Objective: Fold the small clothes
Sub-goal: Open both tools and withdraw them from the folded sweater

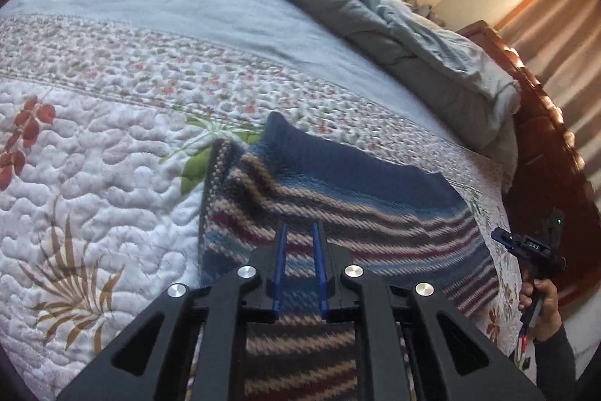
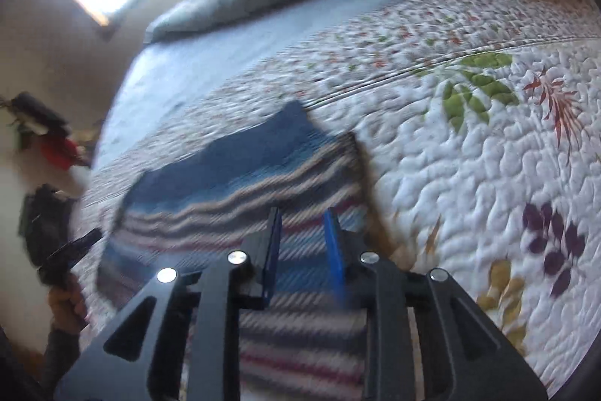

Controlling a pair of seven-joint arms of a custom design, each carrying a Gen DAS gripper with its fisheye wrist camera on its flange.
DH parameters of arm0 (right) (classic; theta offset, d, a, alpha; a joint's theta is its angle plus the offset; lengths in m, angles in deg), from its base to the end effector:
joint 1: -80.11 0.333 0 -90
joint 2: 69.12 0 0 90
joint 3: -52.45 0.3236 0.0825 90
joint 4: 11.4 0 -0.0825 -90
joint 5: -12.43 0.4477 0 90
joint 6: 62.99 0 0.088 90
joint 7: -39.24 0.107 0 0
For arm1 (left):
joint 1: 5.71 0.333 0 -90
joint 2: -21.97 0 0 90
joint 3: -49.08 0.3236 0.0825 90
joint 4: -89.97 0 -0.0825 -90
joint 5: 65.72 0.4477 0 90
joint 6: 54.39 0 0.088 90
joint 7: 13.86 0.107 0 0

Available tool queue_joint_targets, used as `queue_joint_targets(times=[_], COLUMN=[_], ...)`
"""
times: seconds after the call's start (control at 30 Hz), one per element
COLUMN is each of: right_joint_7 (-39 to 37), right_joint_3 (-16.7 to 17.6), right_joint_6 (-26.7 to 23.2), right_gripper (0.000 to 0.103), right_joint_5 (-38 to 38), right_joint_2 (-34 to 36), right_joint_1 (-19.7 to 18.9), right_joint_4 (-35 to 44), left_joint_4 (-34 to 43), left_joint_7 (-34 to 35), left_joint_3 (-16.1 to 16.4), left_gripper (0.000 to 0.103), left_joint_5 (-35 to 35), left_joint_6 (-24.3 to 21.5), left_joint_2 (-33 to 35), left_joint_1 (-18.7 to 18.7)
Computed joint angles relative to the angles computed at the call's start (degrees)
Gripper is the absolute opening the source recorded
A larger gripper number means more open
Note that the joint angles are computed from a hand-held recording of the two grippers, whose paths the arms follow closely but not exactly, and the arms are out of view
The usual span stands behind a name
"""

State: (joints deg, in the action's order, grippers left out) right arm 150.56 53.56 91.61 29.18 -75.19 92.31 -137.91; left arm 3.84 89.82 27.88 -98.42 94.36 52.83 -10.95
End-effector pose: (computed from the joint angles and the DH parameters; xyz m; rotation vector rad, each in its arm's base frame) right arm 0.5936 0.1307 0.4675 -1.4303 2.0788 -0.1294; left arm 0.7438 -0.2977 0.4123 1.7816 -2.1435 1.1700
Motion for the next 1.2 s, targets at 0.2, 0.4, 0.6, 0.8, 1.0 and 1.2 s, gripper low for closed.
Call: queue_joint_targets(times=[0.2,0.4,0.6,0.8,1.0,1.2], right_joint_7=[1.51,6.78,7.16,16.14,25.99,30.11], right_joint_3=[0.16,0.97,-0.46,3.35,15.90,23.57], right_joint_6=[1.58,6.21,6.01,8.36,-2.13,-16.37], right_gripper=[0.018,0.017,0.023,0.017,0.045,0.072], right_joint_5=[6.60,5.95,5.86,3.51,-21.79,-45.80], right_joint_2=[-6.46,-10.27,-11.50,-14.01,-12.78,6.32], right_joint_1=[1.85,1.61,6.99,4.32,0.67,4.55], right_joint_4=[-10.73,-16.24,-18.12,-20.96,-12.34,8.04], left_joint_4=[-11.86,-14.18,-20.17,-21.10,-22.21,-14.88], left_joint_7=[7.03,7.96,11.44,15.99,17.33,11.59], left_joint_3=[-1.90,-1.54,0.71,0.62,5.99,7.23], left_gripper=[0.016,0.005,0.030,0.037,0.072,0.082], left_joint_5=[-8.69,-13.57,-15.26,-26.30,-25.36,-22.66], left_joint_6=[-2.10,-0.36,-0.82,-7.40,-9.57,-17.42], left_joint_2=[-6.98,-6.97,-12.60,-13.45,-17.70,-11.94], left_joint_1=[2.27,2.66,0.69,4.26,3.60,5.95])
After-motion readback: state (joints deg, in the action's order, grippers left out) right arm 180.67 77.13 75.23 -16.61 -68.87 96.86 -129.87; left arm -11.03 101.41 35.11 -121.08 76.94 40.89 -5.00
